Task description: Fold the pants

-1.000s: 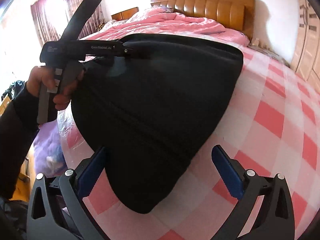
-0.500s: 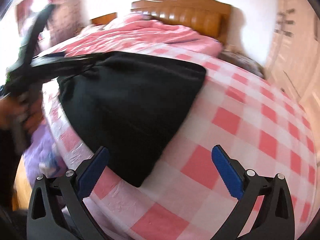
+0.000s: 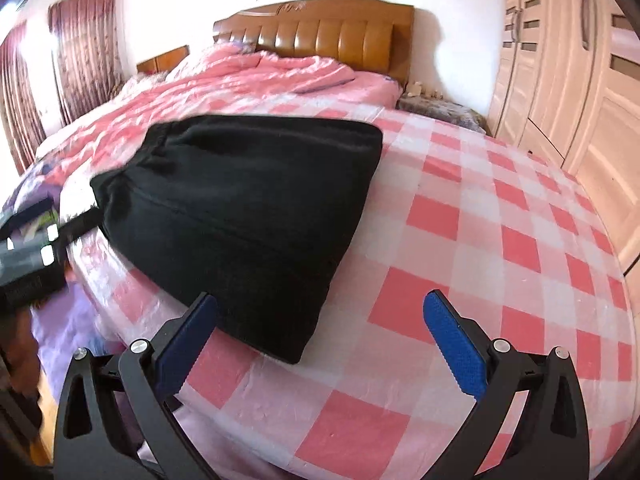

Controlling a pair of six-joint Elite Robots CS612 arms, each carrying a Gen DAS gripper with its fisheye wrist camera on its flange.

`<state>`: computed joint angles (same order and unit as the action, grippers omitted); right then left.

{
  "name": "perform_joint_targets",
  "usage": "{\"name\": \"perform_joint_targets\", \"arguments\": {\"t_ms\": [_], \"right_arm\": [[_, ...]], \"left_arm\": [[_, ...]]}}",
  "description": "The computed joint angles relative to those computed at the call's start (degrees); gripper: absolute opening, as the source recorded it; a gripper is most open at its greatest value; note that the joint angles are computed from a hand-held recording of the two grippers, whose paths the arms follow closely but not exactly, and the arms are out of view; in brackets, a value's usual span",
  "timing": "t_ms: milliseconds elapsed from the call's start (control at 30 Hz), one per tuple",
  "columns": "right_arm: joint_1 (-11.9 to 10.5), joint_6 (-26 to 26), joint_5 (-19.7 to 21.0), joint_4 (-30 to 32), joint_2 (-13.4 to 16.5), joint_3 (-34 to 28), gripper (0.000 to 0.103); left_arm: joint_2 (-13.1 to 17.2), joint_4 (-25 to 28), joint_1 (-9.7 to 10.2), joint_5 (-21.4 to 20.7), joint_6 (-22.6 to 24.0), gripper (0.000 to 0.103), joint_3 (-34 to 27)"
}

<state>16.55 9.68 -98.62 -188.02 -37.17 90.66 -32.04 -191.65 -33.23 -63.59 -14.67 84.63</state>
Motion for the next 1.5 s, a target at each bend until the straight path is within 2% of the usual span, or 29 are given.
{"name": "perform_joint_targets", "arguments": {"t_ms": [467,1500], "right_arm": [[0.0,1.6,0.2,-1.2,0.3,0.1,0.099],[-0.1,1.6,1.5,-1.1,0.5,-0.1,0.099]], "left_arm": [[0.6,0.2,-0.44,-1.9,0.9,0.102,0.2],[0.5,1.0,-0.19,-2.5,-0.5,0.102,0.3]]}}
